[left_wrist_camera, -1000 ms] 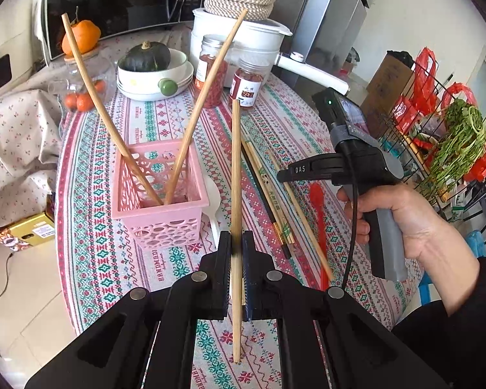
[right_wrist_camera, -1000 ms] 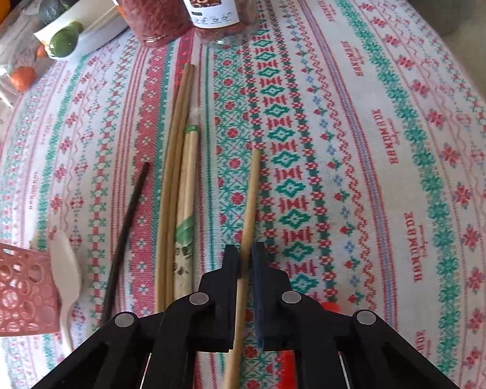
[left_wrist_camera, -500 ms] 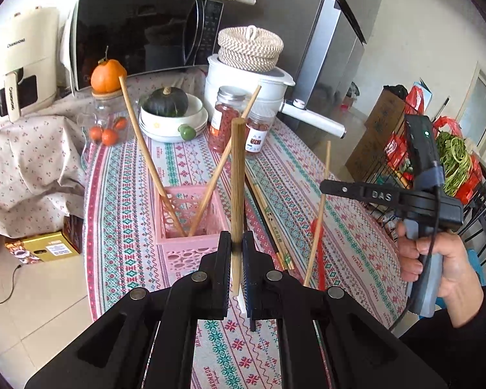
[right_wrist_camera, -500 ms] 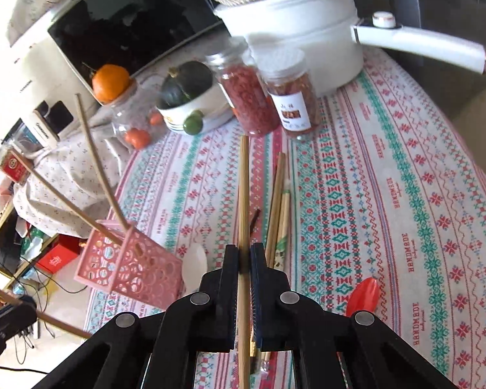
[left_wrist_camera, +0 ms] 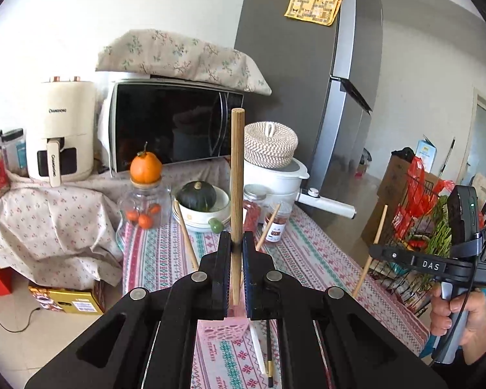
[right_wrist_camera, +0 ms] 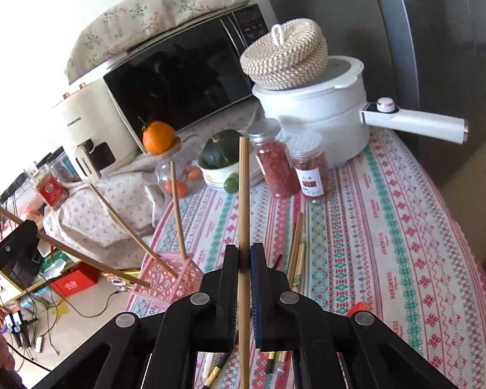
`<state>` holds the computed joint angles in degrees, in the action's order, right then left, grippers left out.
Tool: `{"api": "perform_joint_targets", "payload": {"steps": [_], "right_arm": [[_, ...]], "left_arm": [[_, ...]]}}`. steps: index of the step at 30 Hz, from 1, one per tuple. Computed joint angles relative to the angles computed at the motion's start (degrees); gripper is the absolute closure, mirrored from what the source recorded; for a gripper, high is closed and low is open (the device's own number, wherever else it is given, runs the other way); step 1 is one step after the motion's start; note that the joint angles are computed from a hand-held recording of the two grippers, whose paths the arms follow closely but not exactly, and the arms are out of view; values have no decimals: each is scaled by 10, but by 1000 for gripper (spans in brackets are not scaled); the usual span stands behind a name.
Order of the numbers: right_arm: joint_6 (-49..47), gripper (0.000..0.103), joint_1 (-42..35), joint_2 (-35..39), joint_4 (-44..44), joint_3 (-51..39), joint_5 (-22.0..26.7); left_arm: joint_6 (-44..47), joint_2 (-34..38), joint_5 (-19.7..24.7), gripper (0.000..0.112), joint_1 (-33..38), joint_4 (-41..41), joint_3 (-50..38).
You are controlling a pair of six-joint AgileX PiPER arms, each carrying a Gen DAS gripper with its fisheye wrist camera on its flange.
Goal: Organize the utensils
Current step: 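Carry both upright chopsticks toward the pink basket with both tools, then drop both chopsticks into the pink basket and open both tools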
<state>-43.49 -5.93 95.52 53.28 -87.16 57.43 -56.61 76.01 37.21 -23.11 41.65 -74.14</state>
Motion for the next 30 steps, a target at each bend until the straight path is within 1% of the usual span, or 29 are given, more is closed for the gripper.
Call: {"api": "perform_joint_targets", "payload": {"steps": [3,9,12,14,18,20,21,22,24,25,28,30], "right_arm": [[-1,98,3,-2,2,0,3],[-2,98,11,-2,4,2,3],[0,98,14,-4,7,3,3],[1,98,18,-4,8,3,3],[4,98,33,-8,7,2,-5],[4,98,39,-10,12,3,-9],[4,98,41,-11,16,3,-10],[4,98,43,-11,21,2,-12],[5,98,47,-13,30,3,-20],[6,98,50,-15,35,4,-25],[8,98,57,-16,52,2,-42],[5,98,62,-18,67,3,-56]], "left_arm": [[9,16,5,106,15,-4,-11],[99,82,-2,106,69,-107,-43],[147,115,-15,106,96,-165,-55],[184,133,-32,106,112,-205,-58],[200,163,-42,104,121,-215,-68],[210,172,-32,97,124,-229,-76],[212,172,-28,85,124,-235,-77],[214,170,-26,69,125,-242,-76],[204,157,-30,53,123,-237,-63],[200,150,-27,50,121,-233,-58],[206,128,-14,45,122,-244,-41],[208,114,2,39,126,-256,-28]]}}
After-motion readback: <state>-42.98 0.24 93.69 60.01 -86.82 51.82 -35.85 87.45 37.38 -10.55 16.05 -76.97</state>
